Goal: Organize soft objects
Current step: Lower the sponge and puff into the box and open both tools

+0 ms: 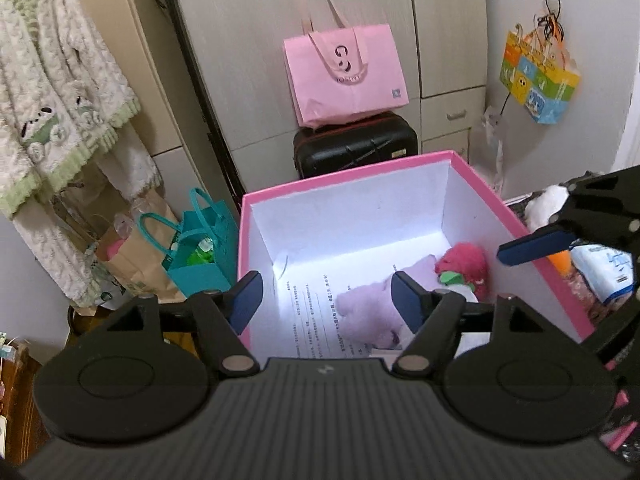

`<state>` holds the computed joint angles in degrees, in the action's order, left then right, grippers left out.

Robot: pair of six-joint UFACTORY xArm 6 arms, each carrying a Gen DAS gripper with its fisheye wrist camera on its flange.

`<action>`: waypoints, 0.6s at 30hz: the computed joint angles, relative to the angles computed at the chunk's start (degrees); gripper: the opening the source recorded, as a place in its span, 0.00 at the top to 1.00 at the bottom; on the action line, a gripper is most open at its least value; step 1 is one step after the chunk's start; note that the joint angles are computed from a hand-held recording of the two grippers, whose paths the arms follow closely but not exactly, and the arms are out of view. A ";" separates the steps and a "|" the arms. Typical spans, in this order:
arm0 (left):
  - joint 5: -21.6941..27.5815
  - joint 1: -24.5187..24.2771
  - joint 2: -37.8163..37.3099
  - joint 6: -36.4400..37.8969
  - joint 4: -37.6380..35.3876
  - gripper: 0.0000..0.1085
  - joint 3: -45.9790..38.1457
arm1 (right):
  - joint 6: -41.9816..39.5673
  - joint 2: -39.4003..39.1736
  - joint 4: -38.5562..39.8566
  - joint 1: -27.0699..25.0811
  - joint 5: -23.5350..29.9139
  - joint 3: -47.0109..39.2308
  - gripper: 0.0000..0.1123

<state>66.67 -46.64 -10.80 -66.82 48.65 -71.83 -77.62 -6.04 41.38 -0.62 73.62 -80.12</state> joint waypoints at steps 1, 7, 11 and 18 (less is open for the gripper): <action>0.48 -0.65 -0.43 -0.23 0.02 0.35 -0.11 | -0.06 -0.39 0.51 -0.76 0.42 -0.10 0.28; 2.28 -5.42 -3.46 -0.34 -0.88 0.35 -1.44 | 0.50 -1.33 4.57 -7.81 7.95 -3.63 0.28; 4.11 -9.37 -4.22 0.62 -1.53 0.34 -3.91 | 1.38 -0.89 7.56 -13.50 15.47 -7.33 0.28; 5.05 -14.64 -3.23 2.49 -5.43 0.31 -9.39 | 1.16 2.33 10.97 -22.78 28.27 -14.92 0.28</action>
